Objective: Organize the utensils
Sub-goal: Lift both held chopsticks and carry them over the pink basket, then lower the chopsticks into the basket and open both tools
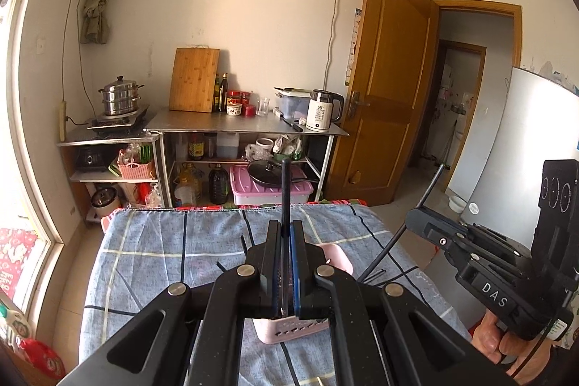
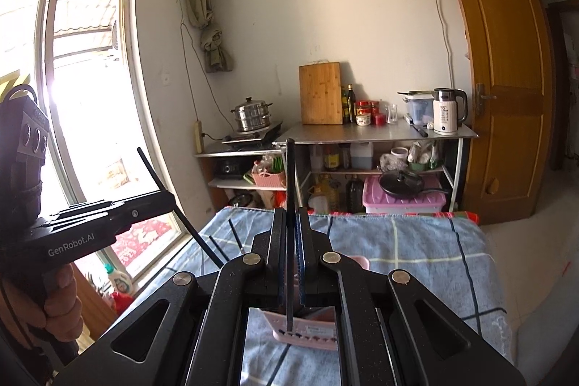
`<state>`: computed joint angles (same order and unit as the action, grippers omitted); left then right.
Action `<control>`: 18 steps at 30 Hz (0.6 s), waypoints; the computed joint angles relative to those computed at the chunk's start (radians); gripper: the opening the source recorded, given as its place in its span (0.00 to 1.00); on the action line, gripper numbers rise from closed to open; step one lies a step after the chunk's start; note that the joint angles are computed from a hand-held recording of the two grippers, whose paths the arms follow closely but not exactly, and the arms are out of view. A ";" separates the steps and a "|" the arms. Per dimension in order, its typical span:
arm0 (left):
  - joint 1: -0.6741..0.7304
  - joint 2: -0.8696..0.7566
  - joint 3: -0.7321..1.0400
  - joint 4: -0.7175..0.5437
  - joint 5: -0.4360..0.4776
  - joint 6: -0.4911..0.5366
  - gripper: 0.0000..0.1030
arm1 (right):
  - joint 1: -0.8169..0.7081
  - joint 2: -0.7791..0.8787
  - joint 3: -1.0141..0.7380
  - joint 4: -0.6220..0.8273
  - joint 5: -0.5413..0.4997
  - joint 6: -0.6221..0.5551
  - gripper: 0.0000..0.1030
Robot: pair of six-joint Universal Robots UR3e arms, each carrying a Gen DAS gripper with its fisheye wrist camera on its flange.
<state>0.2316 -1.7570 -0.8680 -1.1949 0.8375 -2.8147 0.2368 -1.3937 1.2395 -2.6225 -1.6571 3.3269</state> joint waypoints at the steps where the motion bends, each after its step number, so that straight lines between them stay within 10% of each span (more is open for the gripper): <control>1: -0.011 -0.020 0.018 0.008 0.013 -0.007 0.04 | -0.002 0.009 -0.005 -0.006 0.000 0.000 0.05; 18: -0.083 -0.165 -0.011 0.091 0.080 -0.031 0.04 | -0.005 0.107 0.001 -0.040 -0.011 0.005 0.05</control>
